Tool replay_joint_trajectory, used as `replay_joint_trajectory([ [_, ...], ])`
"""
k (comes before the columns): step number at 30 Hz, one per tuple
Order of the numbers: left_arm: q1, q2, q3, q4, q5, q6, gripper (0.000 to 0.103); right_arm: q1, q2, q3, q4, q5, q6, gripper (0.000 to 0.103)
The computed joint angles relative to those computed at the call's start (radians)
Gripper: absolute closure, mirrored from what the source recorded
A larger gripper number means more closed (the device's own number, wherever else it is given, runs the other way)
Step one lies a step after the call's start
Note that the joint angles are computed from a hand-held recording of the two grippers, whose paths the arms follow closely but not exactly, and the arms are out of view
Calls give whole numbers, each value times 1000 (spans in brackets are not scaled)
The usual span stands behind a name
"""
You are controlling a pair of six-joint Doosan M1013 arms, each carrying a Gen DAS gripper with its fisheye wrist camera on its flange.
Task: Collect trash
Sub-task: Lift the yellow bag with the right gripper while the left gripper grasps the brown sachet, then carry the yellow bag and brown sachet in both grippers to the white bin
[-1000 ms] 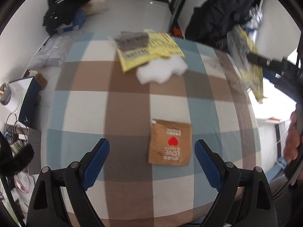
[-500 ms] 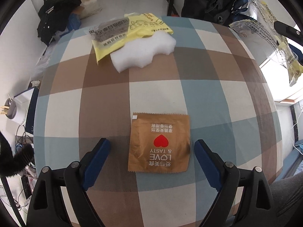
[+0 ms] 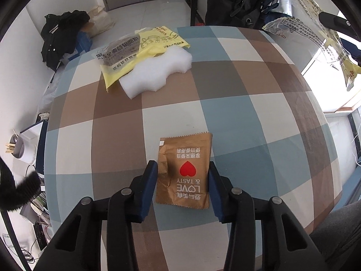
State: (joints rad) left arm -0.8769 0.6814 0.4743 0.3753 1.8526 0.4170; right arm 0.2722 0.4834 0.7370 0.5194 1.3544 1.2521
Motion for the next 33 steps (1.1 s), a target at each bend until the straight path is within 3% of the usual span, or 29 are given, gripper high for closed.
replay_joint_trajectory([
  [14,9,-45,81,-5,-43,-70,66,-4,-3,1,0,1,12,53],
  [33,-15,-131,183,87,-196,-167,67,-4,-24,37,22,7,33,53],
])
